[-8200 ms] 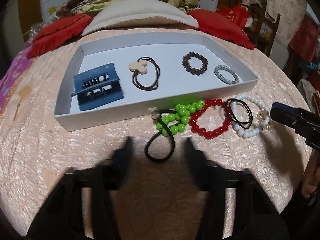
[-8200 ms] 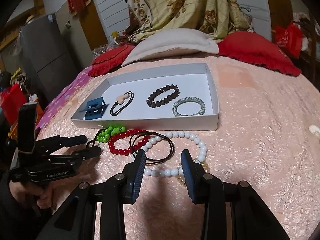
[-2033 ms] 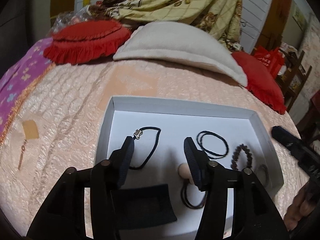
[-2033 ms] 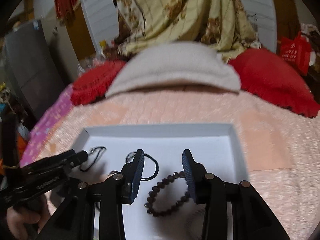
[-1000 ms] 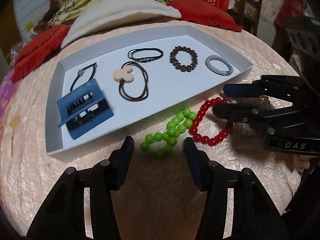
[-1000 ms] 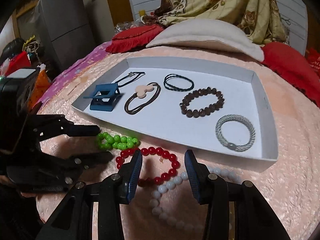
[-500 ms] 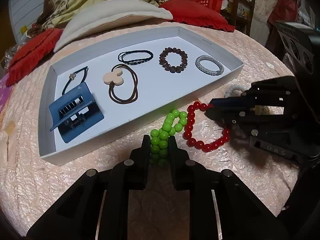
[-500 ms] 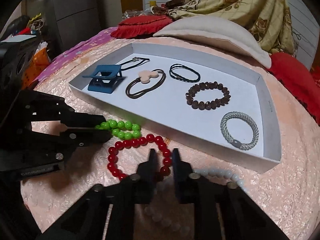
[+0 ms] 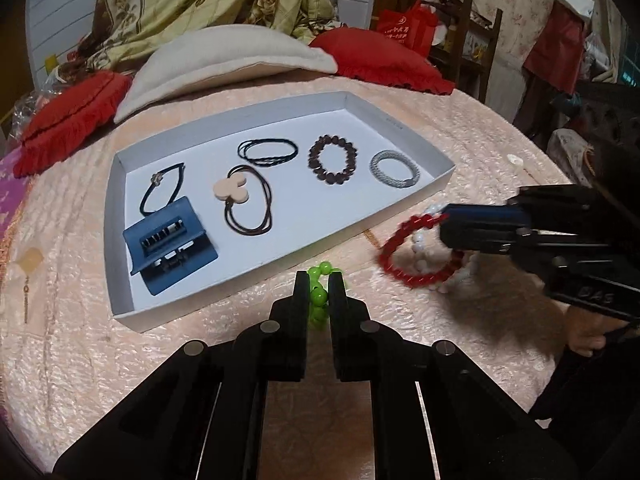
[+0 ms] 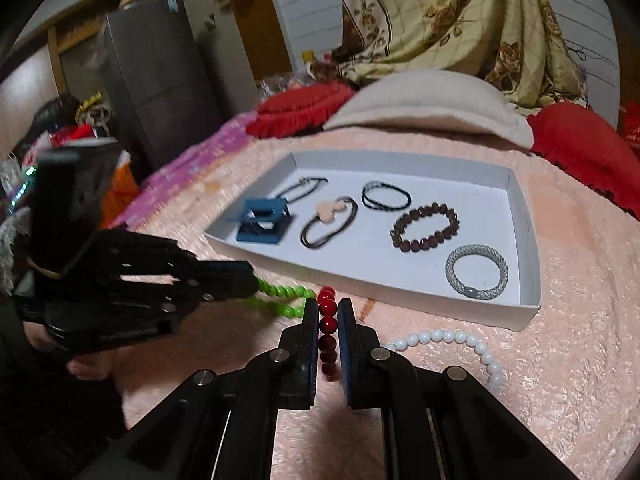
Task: Organize jewelry
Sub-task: 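Carry the green and red bracelets into the white box and release both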
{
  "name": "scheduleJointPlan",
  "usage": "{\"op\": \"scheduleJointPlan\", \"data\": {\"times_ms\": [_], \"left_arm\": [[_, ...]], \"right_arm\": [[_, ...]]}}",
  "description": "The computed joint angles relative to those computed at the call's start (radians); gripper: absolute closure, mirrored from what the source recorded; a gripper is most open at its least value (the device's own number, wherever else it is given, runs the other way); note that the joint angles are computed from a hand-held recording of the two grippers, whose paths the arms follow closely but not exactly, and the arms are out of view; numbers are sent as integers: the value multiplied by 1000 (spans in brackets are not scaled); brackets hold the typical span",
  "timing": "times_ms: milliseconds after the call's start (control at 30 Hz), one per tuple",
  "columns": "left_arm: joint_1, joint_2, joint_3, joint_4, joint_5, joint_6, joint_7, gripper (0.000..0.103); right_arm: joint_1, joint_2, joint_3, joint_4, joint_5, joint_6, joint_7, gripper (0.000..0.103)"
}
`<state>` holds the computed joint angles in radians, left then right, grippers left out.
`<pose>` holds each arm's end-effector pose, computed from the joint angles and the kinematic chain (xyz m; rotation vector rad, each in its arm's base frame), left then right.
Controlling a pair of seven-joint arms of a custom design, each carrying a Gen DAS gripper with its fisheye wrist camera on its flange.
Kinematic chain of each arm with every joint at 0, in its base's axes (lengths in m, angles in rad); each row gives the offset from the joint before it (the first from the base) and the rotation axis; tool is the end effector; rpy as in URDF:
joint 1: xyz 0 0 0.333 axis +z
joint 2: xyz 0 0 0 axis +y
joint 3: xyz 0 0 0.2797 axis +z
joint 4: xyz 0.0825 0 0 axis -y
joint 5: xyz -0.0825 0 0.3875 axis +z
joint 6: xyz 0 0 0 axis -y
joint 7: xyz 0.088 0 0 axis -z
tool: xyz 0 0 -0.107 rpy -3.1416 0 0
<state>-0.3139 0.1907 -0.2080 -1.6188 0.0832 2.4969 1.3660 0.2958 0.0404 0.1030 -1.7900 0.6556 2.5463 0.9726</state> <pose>0.5818 -0.3223 0.5562 -1.5477 2.2074 -0.8662 0.5797 0.2347 0.5639 -2.0027 1.0812 -0.2240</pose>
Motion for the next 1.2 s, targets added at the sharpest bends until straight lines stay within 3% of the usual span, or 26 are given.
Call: {"op": "scheduleJointPlan", "data": {"times_ms": [100,400,1200], "left_arm": [[-4,12,9,15,23,-31,-33,95],[41,-49,-13,-43,-152,76,57,95],[10,-23,-4,2,-57,42,-9,95]], "right_arm": [[2,-5,1,-3,7,4,-1,94],[8,-27,-6,-18,58,36,-26,94],[17,-30,-7,-26,19,73,23,94]]}}
